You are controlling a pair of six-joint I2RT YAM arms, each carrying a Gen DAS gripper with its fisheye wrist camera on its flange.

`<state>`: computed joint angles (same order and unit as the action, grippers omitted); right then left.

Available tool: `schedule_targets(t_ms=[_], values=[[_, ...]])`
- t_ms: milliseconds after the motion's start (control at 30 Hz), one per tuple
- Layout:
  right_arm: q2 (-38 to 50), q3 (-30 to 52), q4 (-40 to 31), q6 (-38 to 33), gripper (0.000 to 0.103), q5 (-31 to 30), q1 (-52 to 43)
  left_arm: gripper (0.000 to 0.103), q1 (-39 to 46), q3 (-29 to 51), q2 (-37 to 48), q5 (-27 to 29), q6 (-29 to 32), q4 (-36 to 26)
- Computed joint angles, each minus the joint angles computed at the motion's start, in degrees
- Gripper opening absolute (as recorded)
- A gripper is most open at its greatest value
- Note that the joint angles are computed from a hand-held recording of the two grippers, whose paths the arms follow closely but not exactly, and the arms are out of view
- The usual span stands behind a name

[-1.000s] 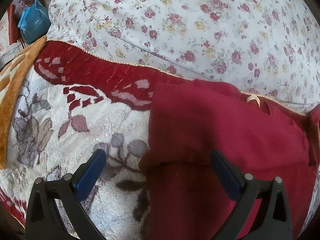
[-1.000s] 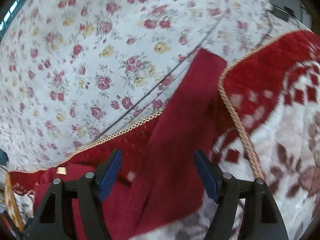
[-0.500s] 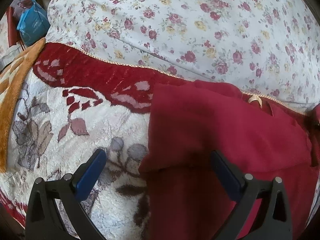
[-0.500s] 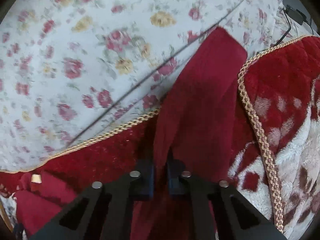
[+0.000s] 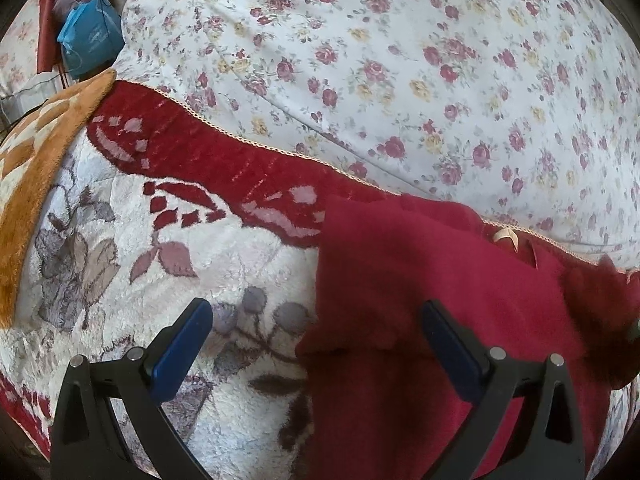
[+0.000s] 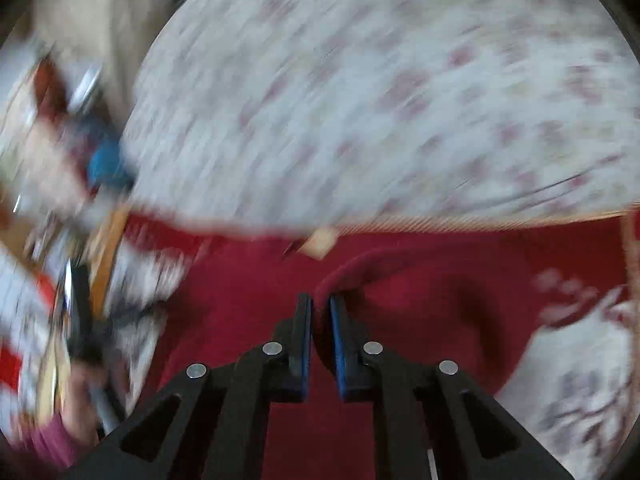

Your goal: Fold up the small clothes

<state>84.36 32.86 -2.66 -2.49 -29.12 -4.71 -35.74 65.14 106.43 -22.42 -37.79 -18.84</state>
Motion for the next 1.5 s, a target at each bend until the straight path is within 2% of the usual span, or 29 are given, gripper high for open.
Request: schedule_targets(t_ms=[33,100,133,200,300,500,633,767,833,867,900,933,1033,1067,1133,1233,1300,1433,1467,1500], values=[[1.5,-0.7,0.8,0.1,0.018,1.4,2.0,0.103,-0.1,0.0,0.0,0.2,0.2,0.1],[6.2,-0.6,1.4,1.3,0.037,2.9,4.6,0.103,-0.3,0.1,0.1,0.4,0.6,0.2],[7.2,-0.9,1.9,2.1,0.04,2.1,4.1,0.103,-0.4,0.1,0.1,0.4,0.8,0.1],[5.5,-2.4,3.3,4.1,0.047,-0.9,1.2,0.103,-0.5,-0.2,-0.3,0.7,0.9,0.4],[2.0,-2.8,3.4,4.8,0.059,-1.3,-2.2,0.103,-0.1,-0.5,-0.4,1.9,0.7,1.1],[5.8,4.8,1.9,7.7,0.065,0.8,-2.8,0.103,-0.8,-0.3,0.3,3.4,1.7,1.8],[11.9,11.4,2.2,12.0,0.073,6.6,-0.2,0.103,-1.1,-0.2,0.4,3.5,2.5,2.2],[17.1,19.2,-3.9,13.8,0.074,8.2,-1.4,0.103,-0.4,-0.3,0.6,4.3,2.4,2.1],[15.4,19.4,-6.0,15.0,0.074,6.0,-2.5,0.103,0.2,-0.6,0.2,4.9,2.2,2.2],[13.9,18.8,-6.3,15.2,0.074,2.4,-3.4,0.103,0.4,-0.7,0.1,5.2,2.1,2.4],[12.8,18.8,-8.1,14.3,0.076,-1.8,-4.5,0.103,0.6,-0.8,-0.1,5.3,1.9,2.5],[12.3,20.2,-12.8,11.9,0.077,-5.6,-5.4,0.103,0.7,-0.9,-0.1,5.4,1.8,2.5],[12.6,22.9,-24.6,2.9,0.078,-11.4,-6.2,0.103,1.0,-0.8,0.0,5.8,1.3,2.1],[12.0,22.7,-26.4,1.0,0.078,-11.1,-6.1,0.103,0.9,-0.8,-0.1,5.9,1.3,2.1],[9.0,21.0,-25.8,0.3,0.078,-7.3,-5.9,0.103,0.8,-1.0,-0.4,5.4,1.3,2.1],[6.6,20.2,-18.3,5.3,0.079,-1.1,-6.8,0.103,0.5,-0.9,-0.5,5.5,1.1,2.2],[10.6,23.4,-15.6,8.8,0.081,0.7,-6.8,0.103,0.3,-0.8,-0.3,5.5,1.4,1.9],[27.2,36.3,-17.2,12.0,0.08,10.1,-4.4,0.103,0.3,-0.5,-0.2,5.5,1.7,1.8],[30.5,38.6,-17.5,12.6,0.077,11.6,-3.8,0.103,0.5,-0.7,-0.3,5.8,1.7,2.2],[33.1,40.2,-17.9,13.2,0.062,12.4,-3.6,0.103,0.6,-0.7,-0.2,5.8,1.8,2.5]])
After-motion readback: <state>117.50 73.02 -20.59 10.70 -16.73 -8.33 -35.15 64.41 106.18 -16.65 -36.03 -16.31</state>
